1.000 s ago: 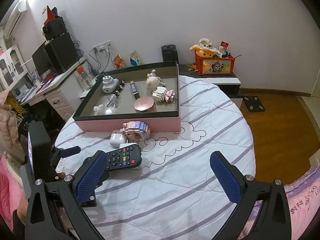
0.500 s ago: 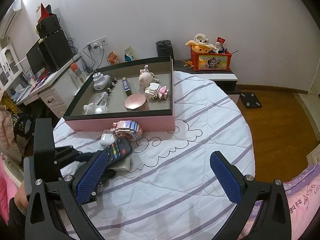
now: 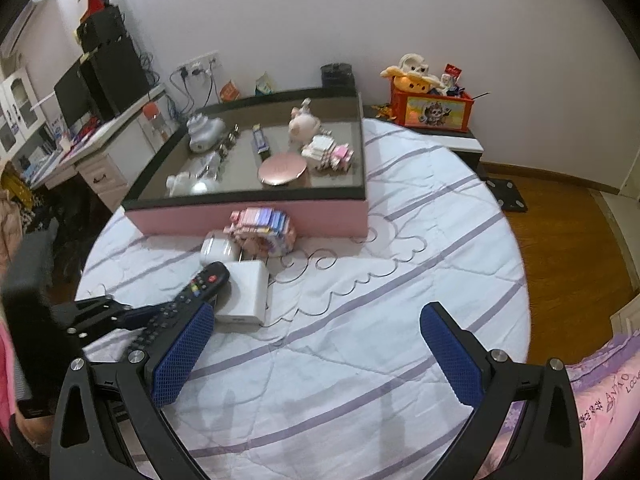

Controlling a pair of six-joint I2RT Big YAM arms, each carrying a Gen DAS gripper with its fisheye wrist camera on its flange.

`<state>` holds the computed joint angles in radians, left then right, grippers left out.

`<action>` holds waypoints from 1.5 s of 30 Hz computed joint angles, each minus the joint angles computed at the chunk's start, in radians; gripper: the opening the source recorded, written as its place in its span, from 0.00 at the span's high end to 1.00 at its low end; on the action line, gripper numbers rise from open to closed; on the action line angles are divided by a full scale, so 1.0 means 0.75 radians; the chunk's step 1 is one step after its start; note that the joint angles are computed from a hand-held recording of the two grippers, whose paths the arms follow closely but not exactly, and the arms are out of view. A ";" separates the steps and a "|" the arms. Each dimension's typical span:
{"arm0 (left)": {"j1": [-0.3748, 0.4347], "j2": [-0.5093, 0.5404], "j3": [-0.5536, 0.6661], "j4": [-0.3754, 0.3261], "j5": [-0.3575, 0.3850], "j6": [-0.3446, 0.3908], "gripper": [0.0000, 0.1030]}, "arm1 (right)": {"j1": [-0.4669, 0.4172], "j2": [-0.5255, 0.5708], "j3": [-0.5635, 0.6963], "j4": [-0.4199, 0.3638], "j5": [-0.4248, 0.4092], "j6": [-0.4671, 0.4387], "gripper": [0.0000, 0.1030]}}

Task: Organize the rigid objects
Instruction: 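Grasp the white square charger with the right tool while the left tool holds the remote, then carry the remote and charger into the box and open both tools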

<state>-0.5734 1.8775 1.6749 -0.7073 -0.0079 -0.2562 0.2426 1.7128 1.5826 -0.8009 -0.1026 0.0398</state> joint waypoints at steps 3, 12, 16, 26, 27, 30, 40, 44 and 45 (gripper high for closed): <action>0.012 -0.044 -0.064 0.032 -0.010 -0.057 0.79 | 0.030 0.038 0.019 -0.018 0.005 -0.018 0.00; 0.009 -0.005 -0.022 -0.044 -0.077 -0.023 0.79 | 0.063 0.072 0.031 -0.023 0.030 -0.012 0.00; 0.041 -0.017 -0.042 -0.012 0.008 -0.124 0.84 | 0.067 0.098 0.056 -0.037 0.048 -0.011 0.00; 0.043 -0.119 -0.153 0.033 -0.130 -0.236 0.84 | 0.126 0.231 0.175 -0.073 0.075 -0.052 0.13; 0.046 -0.128 -0.158 0.031 -0.141 -0.245 0.84 | 0.136 0.237 0.175 -0.074 0.099 -0.059 0.19; 0.057 -0.148 -0.167 0.025 -0.163 -0.262 0.84 | 0.144 0.226 0.154 -0.045 0.118 -0.084 0.42; 0.074 -0.166 -0.130 0.017 -0.179 -0.276 0.84 | 0.111 0.138 0.100 -0.039 -0.035 -0.118 0.60; 0.084 -0.158 -0.071 0.003 -0.176 -0.251 0.84 | 0.089 0.095 0.126 -0.031 -0.093 -0.114 0.60; 0.089 -0.149 -0.039 -0.006 -0.179 -0.238 0.84 | 0.086 0.095 0.143 -0.034 -0.101 -0.113 0.60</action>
<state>-0.5064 1.7657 1.6455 -0.7122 -0.1423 -0.4349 0.3070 1.7840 1.6896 -0.8262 -0.1783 -0.0451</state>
